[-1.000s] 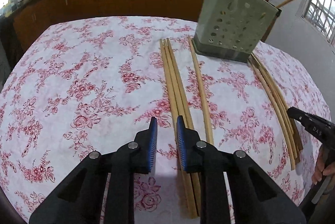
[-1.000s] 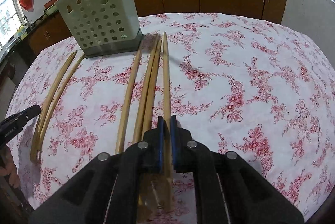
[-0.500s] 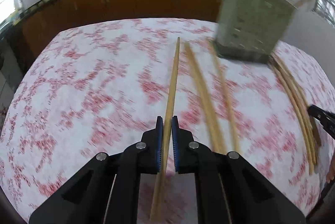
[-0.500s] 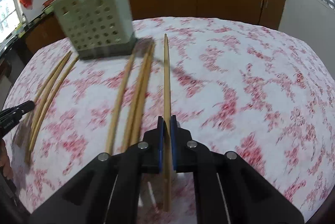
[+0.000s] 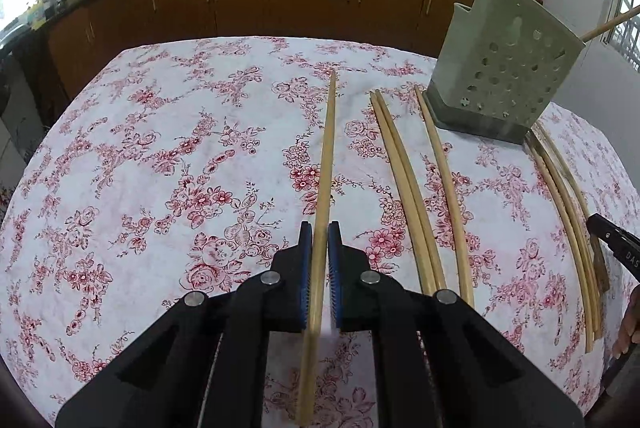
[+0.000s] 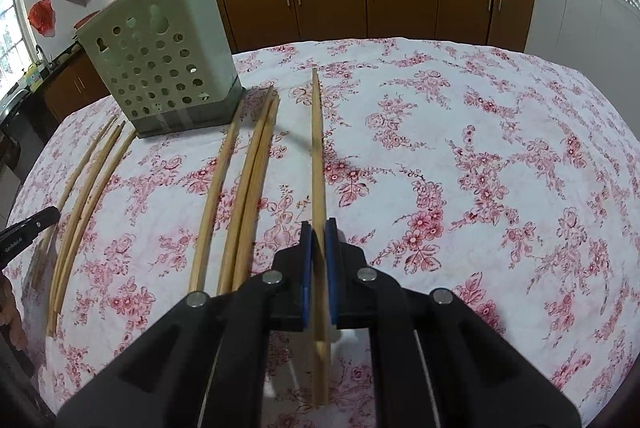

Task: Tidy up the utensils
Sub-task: 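Raise the left gripper's chopstick above the green holder while the right gripper carries its chopstick there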

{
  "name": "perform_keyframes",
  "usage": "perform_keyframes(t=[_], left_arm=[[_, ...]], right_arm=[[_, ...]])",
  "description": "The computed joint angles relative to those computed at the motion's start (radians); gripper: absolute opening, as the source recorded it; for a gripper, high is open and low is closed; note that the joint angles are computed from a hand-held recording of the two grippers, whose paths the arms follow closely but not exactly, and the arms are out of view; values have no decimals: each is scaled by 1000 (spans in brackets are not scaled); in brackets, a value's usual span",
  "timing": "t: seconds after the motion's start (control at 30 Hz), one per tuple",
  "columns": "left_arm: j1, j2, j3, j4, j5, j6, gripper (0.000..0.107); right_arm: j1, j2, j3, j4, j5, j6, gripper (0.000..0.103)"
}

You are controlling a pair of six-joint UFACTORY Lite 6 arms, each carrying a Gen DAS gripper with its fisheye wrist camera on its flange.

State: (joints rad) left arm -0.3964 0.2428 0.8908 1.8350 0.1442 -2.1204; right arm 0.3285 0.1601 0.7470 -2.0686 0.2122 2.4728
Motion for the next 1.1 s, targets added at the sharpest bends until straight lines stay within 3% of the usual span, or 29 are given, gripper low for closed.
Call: perform_keyframes(t=[0.17,1.1], left_arm=[[6,-3,-4,69,-11,-75,10],[7,-4,-7,112,-12,-120,10]], right_arm=[[-4,-1,-1,-14,-3,12,9],[-5,-3,-7,-55,-3,58,9]])
